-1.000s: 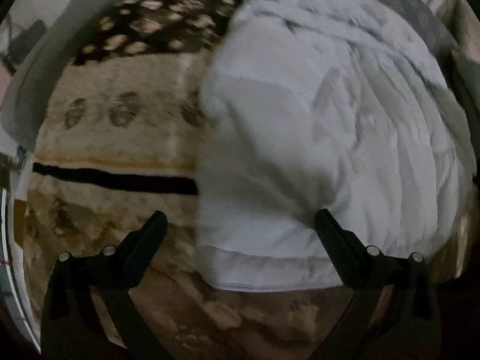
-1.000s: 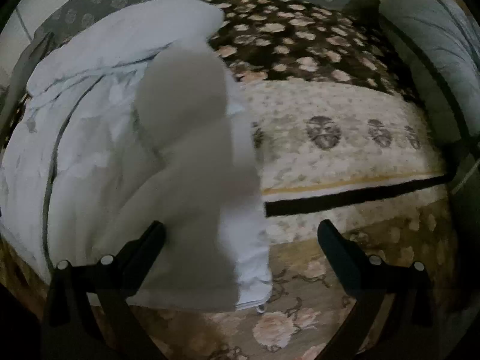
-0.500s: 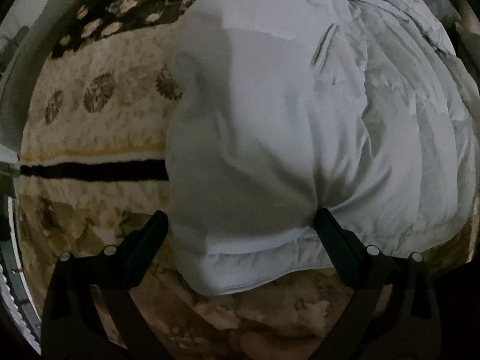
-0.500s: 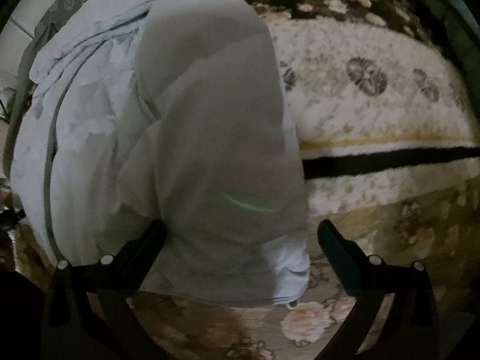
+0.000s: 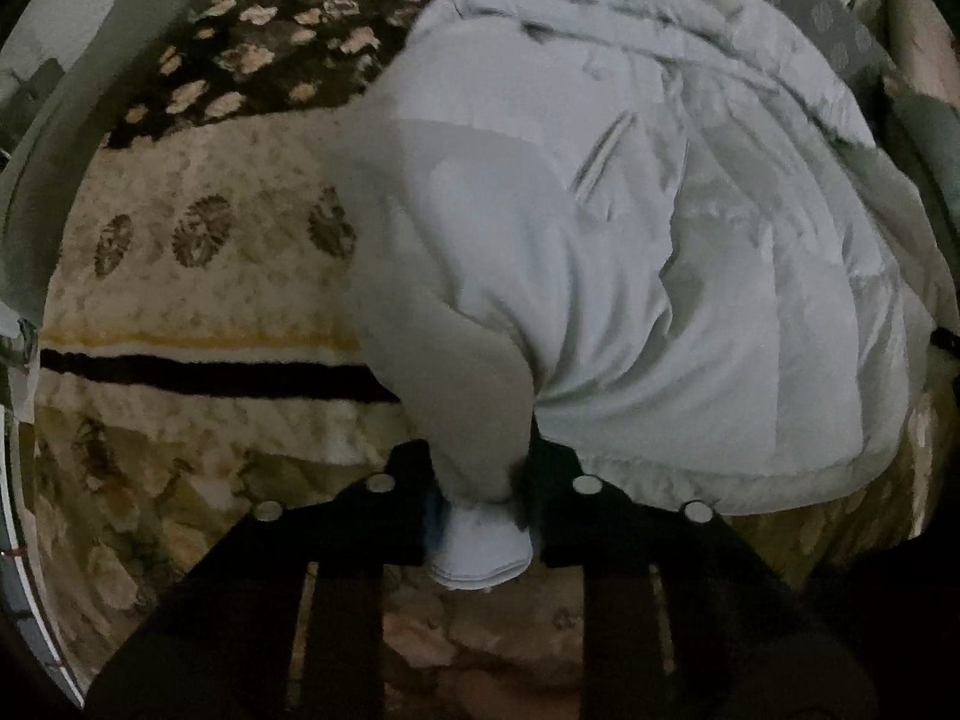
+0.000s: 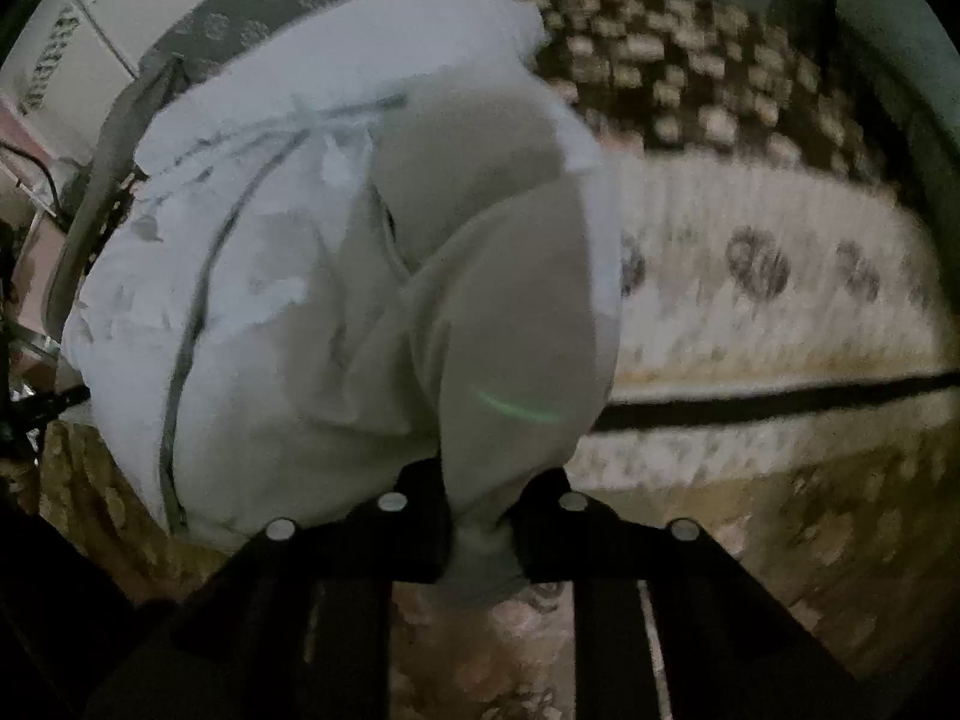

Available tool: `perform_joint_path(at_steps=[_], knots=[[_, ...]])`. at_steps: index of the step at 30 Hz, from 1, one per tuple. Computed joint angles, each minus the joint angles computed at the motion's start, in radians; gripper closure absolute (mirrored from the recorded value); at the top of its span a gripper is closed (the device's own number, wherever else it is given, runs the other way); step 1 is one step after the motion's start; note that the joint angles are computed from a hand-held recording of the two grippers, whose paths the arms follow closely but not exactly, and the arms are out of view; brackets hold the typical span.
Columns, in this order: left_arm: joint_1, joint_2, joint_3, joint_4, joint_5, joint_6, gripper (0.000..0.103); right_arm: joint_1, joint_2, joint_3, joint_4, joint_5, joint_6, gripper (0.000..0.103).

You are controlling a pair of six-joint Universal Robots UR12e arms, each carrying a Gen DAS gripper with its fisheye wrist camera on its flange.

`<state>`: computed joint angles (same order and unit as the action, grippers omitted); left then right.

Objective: Fold large clothes

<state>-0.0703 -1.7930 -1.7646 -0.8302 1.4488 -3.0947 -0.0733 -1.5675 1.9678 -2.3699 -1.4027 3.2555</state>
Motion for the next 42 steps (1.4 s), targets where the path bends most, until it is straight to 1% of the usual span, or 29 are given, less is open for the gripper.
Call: perform_joint_path(at_steps=[2,3,4,5,6,8,9,11,12,13,15,17,18,19,20,21,23,24,25,27,29,30,31,33,35,39,40,41,42], knots=[[0.011,0.031,-0.031,0.059,-0.016,-0.017,0.085,0.008,-0.012,0.007,-0.075,-0.029,0.009,0.087],[0.013,0.047,-0.045,0.131,-0.011,-0.034,0.085,0.012,-0.025,0.019,-0.16,-0.032,0.019,0.088],[0.016,0.065,-0.067,0.188,-0.011,-0.042,0.087,0.019,-0.03,0.023,-0.22,-0.037,0.027,0.088],[0.022,0.083,-0.082,0.259,-0.024,-0.056,0.088,0.018,-0.042,0.033,-0.289,-0.027,0.033,0.088],[0.033,0.104,-0.095,0.312,-0.052,-0.062,0.088,0.014,-0.052,0.041,-0.349,-0.019,0.039,0.088],[0.053,0.136,-0.113,0.368,-0.089,-0.053,0.088,0.013,-0.053,0.045,-0.431,-0.001,0.06,0.088],[0.062,0.152,-0.121,0.383,-0.109,-0.053,0.088,0.008,-0.064,0.057,-0.477,0.009,0.067,0.088],[0.079,0.162,-0.127,0.395,-0.145,-0.073,0.088,-0.003,-0.072,0.072,-0.539,0.034,0.094,0.088],[0.091,0.166,-0.127,0.401,-0.175,-0.096,0.088,-0.007,-0.077,0.079,-0.56,0.043,0.104,0.088],[0.109,0.186,-0.139,0.4,-0.198,-0.095,0.088,-0.006,-0.077,0.08,-0.583,0.047,0.119,0.088],[0.112,0.208,-0.147,0.419,-0.196,-0.075,0.088,0.004,-0.085,0.08,-0.619,0.047,0.119,0.088],[0.114,0.234,-0.156,0.44,-0.197,-0.029,0.089,0.012,-0.104,0.085,-0.65,0.061,0.106,0.088],[0.118,0.255,-0.166,0.45,-0.206,-0.017,0.089,0.019,-0.113,0.094,-0.668,0.06,0.114,0.089],[0.132,0.276,-0.194,0.477,-0.231,0.0,0.089,0.017,-0.124,0.103,-0.688,0.065,0.125,0.089],[0.12,0.27,-0.181,0.468,-0.229,-0.004,0.089,0.012,-0.136,0.114,-0.711,0.072,0.15,0.089],[0.135,0.29,-0.192,0.467,-0.265,-0.008,0.089,0.007,-0.145,0.123,-0.725,0.081,0.172,0.089],[0.152,0.303,-0.193,0.449,-0.308,-0.011,0.089,-0.004,-0.159,0.136,-0.744,0.108,0.21,0.089],[0.169,0.307,-0.193,0.438,-0.345,-0.036,0.089,-0.012,-0.16,0.139,-0.752,0.125,0.233,0.089],[0.177,0.301,-0.185,0.428,-0.365,-0.049,0.089,-0.017,-0.157,0.137,-0.759,0.137,0.25,0.089],[0.177,0.265,-0.157,0.422,-0.379,-0.091,0.088,-0.023,-0.134,0.122,-0.782,0.164,0.291,0.088],[0.172,0.228,-0.114,0.398,-0.354,-0.126,0.088,-0.025,-0.11,0.103,-0.806,0.181,0.322,0.088],[0.164,0.206,-0.098,0.404,-0.345,-0.15,0.088,-0.025,-0.087,0.083,-0.815,0.181,0.335,0.089],[0.148,0.167,-0.064,0.414,-0.34,-0.193,0.088,-0.026,-0.066,0.065,-0.824,0.179,0.351,0.089],[0.145,0.123,-0.02,0.42,-0.352,-0.244,0.088,-0.037,-0.013,0.019,-0.844,0.194,0.41,0.088],[0.142,0.063,0.041,0.422,-0.368,-0.314,0.087,-0.045,0.03,-0.019,-0.852,0.189,0.449,0.089],[0.126,-0.055,0.157,0.418,-0.376,-0.43,0.085,-0.062,0.118,-0.089,-0.845,0.185,0.522,0.089],[0.122,-0.078,0.181,0.415,-0.371,-0.443,0.084,-0.065,0.141,-0.106,-0.837,0.182,0.534,0.089],[0.116,-0.094,0.198,0.411,-0.362,-0.445,0.083,-0.061,0.169,-0.13,-0.811,0.162,0.526,0.089],[0.097,-0.126,0.233,0.407,-0.327,-0.435,0.083,-0.058,0.186,-0.144,-0.797,0.146,0.513,0.089]])
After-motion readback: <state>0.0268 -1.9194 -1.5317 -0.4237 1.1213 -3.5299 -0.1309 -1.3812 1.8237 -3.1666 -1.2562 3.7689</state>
